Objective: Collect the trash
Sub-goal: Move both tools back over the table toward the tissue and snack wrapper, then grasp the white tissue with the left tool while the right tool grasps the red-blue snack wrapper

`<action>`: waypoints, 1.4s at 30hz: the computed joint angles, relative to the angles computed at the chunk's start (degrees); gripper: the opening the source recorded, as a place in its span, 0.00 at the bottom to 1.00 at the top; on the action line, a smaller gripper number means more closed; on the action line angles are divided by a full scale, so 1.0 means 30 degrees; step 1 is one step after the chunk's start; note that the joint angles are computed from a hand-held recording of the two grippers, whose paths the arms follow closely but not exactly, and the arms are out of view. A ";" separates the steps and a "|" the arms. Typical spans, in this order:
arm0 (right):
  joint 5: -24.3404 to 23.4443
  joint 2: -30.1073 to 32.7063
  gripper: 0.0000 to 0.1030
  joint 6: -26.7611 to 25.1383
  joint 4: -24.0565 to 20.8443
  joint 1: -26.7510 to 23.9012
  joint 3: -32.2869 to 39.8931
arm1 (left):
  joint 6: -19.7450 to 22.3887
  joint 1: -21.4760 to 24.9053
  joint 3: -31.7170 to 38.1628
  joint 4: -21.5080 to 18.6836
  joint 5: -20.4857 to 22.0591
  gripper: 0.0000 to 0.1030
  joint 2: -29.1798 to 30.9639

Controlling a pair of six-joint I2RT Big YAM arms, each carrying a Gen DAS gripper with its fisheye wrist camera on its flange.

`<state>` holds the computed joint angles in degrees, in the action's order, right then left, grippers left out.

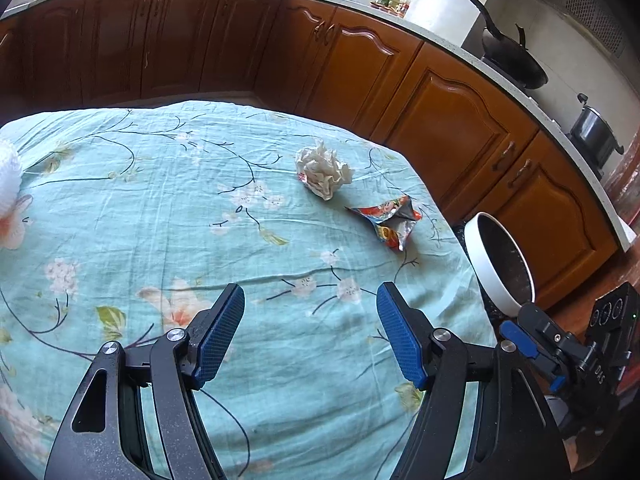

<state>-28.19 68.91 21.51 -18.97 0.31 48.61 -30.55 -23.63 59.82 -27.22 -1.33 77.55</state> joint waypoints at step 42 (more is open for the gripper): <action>-0.1494 0.4530 0.05 0.0295 0.0344 -0.0379 0.3763 | 0.2966 0.0796 0.7894 -0.1869 0.2646 0.22 0.7281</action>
